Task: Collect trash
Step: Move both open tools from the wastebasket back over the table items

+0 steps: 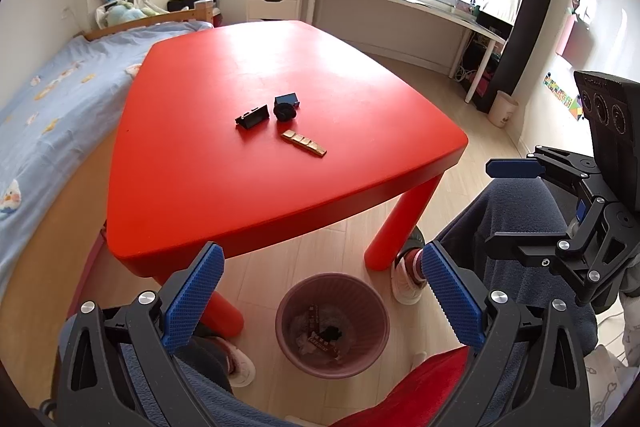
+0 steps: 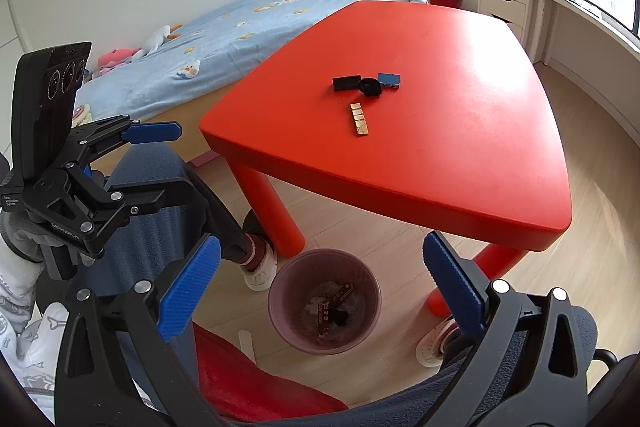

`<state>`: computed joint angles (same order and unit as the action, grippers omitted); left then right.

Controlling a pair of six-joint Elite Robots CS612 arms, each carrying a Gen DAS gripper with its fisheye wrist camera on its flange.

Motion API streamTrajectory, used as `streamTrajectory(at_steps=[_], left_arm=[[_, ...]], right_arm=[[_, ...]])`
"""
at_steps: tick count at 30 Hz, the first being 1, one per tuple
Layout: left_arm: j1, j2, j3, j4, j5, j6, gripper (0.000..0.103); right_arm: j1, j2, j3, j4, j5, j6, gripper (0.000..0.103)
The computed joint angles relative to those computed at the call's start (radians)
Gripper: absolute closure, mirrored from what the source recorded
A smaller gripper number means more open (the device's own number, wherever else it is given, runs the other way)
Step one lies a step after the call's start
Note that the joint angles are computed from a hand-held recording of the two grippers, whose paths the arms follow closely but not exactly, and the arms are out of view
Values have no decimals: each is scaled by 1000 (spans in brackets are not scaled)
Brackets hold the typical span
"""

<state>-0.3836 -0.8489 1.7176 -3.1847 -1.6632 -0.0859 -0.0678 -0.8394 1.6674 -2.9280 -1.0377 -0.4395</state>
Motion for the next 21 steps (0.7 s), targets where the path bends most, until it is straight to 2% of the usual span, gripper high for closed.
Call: streamTrajectory(at_steps=[21], left_arm=[[23,17,-54,20,-21,-1,8]], right_arm=[[3,10,-39,24,-6,0,3]])
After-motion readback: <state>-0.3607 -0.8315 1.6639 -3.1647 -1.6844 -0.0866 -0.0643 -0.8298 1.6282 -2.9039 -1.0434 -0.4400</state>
